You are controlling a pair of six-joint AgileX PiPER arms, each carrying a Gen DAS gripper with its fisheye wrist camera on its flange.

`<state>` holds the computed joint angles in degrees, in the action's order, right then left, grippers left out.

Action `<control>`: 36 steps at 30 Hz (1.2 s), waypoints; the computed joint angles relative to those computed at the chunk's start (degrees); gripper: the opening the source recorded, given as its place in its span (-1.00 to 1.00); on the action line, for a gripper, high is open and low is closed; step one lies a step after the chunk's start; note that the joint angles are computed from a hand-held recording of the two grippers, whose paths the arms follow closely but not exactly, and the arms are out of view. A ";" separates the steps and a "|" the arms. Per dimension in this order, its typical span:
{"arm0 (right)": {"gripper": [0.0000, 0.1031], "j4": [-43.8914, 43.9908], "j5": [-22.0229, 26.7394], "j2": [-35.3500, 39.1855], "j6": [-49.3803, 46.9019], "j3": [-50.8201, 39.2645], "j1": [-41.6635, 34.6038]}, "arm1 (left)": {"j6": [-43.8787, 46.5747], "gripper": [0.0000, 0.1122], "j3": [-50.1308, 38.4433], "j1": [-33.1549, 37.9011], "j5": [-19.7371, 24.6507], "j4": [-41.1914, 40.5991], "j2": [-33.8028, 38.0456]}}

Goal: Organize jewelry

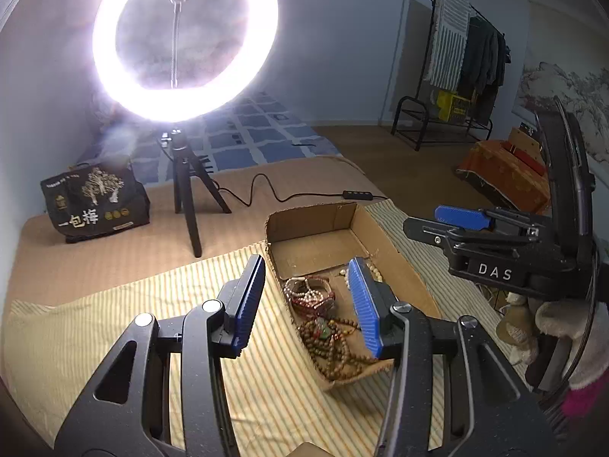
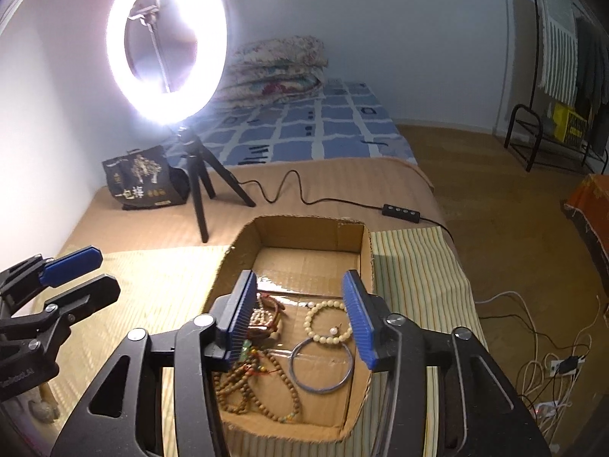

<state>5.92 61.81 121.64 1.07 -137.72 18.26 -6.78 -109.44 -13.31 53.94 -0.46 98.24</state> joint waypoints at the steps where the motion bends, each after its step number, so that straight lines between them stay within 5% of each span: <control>1: -0.02 0.03 -1.50 -1.94 0.01 2.95 0.27 | -0.25 -0.17 0.99 -0.19 -0.13 0.61 -1.05; 10: 0.01 -1.74 -8.80 -12.01 -0.22 17.18 3.41 | -2.51 -0.15 11.67 -1.49 -1.26 4.65 -10.73; 14: 0.21 -3.51 -11.44 -15.51 0.44 22.60 5.01 | -2.98 0.17 15.82 -1.90 -1.73 5.83 -14.40; 18: 0.32 -4.90 -13.69 -18.73 1.22 27.80 6.38 | -3.58 0.21 17.79 -1.61 -1.25 7.39 -16.54; 21: 0.50 -7.37 -15.61 -21.06 2.72 31.60 7.56 | -4.25 0.46 18.73 -0.98 -0.96 7.22 -17.88; 36: 0.55 -18.13 -19.14 -25.20 12.98 38.60 10.92 | -11.75 0.83 25.07 -7.59 -2.13 19.73 -21.91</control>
